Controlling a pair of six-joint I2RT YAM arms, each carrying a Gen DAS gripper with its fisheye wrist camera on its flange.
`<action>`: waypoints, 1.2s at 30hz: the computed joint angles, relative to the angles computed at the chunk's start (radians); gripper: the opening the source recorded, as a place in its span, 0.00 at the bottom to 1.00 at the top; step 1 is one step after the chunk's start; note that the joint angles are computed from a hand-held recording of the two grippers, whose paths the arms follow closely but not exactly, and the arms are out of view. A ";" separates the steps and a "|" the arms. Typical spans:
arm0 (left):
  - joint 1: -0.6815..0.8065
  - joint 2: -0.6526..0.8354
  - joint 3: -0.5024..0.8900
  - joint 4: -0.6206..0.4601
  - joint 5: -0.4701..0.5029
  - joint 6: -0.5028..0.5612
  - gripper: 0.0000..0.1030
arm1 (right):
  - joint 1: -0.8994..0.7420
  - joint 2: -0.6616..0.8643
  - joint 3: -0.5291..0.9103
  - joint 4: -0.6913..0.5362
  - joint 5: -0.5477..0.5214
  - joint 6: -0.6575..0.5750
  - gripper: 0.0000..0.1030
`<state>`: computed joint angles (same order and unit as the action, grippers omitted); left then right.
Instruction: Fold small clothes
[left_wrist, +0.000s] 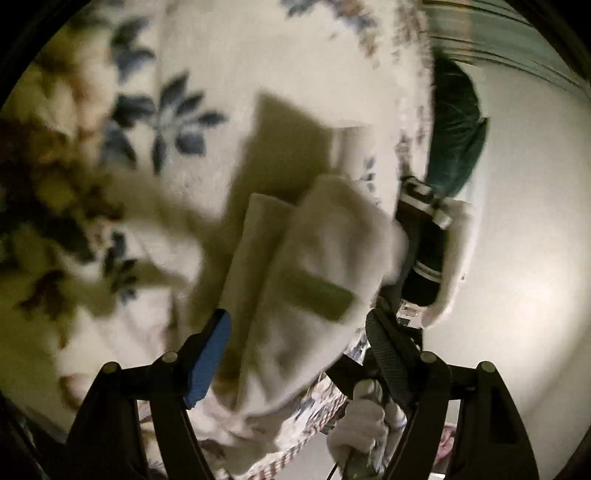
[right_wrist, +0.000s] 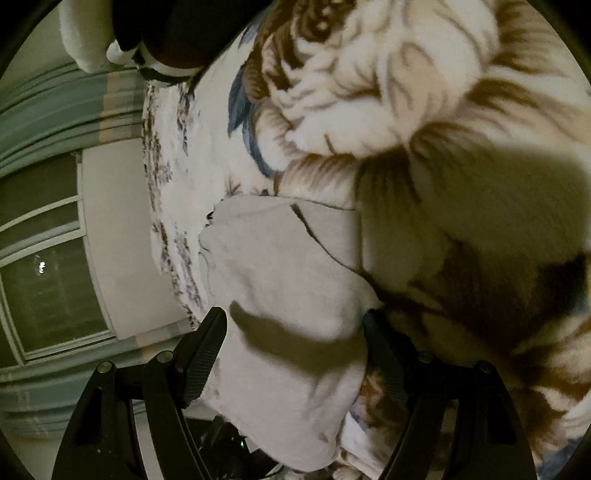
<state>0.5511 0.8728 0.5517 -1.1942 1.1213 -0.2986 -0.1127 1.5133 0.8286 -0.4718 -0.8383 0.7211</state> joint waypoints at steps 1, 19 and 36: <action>0.034 -0.007 0.015 -0.072 -0.004 0.088 0.74 | -0.007 -0.003 -0.003 -0.011 -0.004 -0.009 0.77; -0.331 -0.013 -0.010 0.417 -0.235 -0.346 0.35 | 0.110 -0.017 -0.006 0.126 0.121 0.029 0.16; -0.197 0.458 0.319 0.021 -0.230 0.421 0.69 | 0.364 -0.743 -0.420 -0.011 0.368 0.537 0.39</action>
<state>0.3545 1.3306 0.8704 -1.1730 0.8912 0.1227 0.2513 0.7705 0.4086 -0.4830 -0.4703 1.2577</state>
